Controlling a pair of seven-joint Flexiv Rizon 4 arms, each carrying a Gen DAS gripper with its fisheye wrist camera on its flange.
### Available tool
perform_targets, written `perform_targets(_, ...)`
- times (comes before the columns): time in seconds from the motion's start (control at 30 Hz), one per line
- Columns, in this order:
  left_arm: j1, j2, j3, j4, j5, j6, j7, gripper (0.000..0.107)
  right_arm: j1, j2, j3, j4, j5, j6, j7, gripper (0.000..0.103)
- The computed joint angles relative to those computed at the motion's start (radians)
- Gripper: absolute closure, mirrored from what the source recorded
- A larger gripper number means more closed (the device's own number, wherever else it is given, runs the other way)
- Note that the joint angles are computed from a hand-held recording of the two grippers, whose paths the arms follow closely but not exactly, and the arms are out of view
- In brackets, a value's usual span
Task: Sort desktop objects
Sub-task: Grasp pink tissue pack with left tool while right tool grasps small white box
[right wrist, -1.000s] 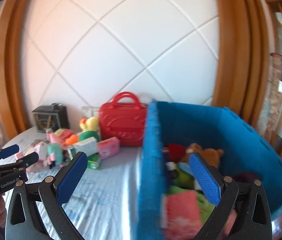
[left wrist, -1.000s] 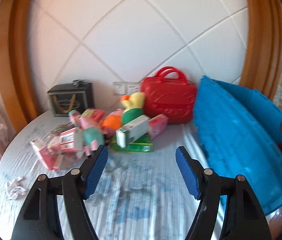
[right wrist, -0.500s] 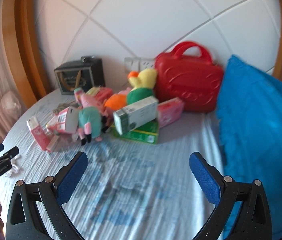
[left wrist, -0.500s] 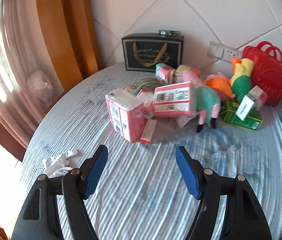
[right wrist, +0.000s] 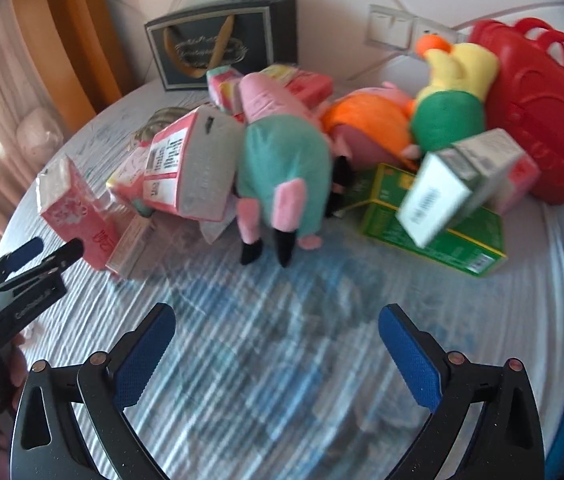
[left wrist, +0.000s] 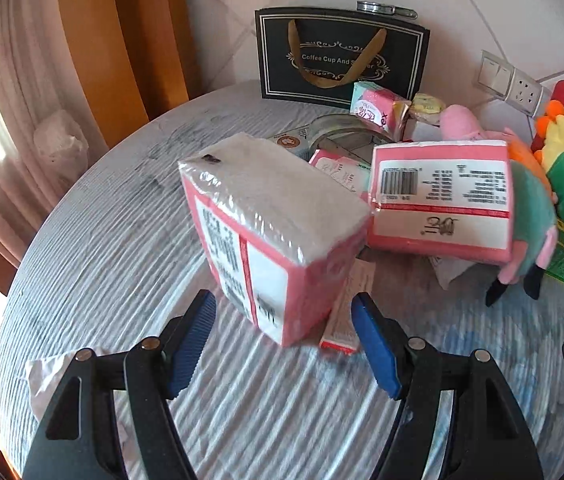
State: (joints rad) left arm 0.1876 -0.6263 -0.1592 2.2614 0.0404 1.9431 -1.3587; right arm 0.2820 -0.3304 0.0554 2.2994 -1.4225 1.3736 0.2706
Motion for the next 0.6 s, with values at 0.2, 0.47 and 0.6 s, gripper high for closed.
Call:
perform_targets(0.2,0.056,-0.081,-0.043,-0.112,-0.007,-0.048,0.025,0.037,0.054,-0.153,-0.027,-0.127,0.118,0.046,-0.098,0.000)
perform_targets(0.47,0.268,-0.120,-0.178,-0.107,0.075,-0.055,0.098,0.053,0.175,-0.295,-0.077,-0.251,0.270,0.097,-0.165,0.000)
perform_targets(0.6,0.340,-0.123,-0.205,-0.089,0.090,-0.065,0.117,0.056,0.251,-0.346,-0.115,-0.315,0.321,0.115,-0.177,0.000)
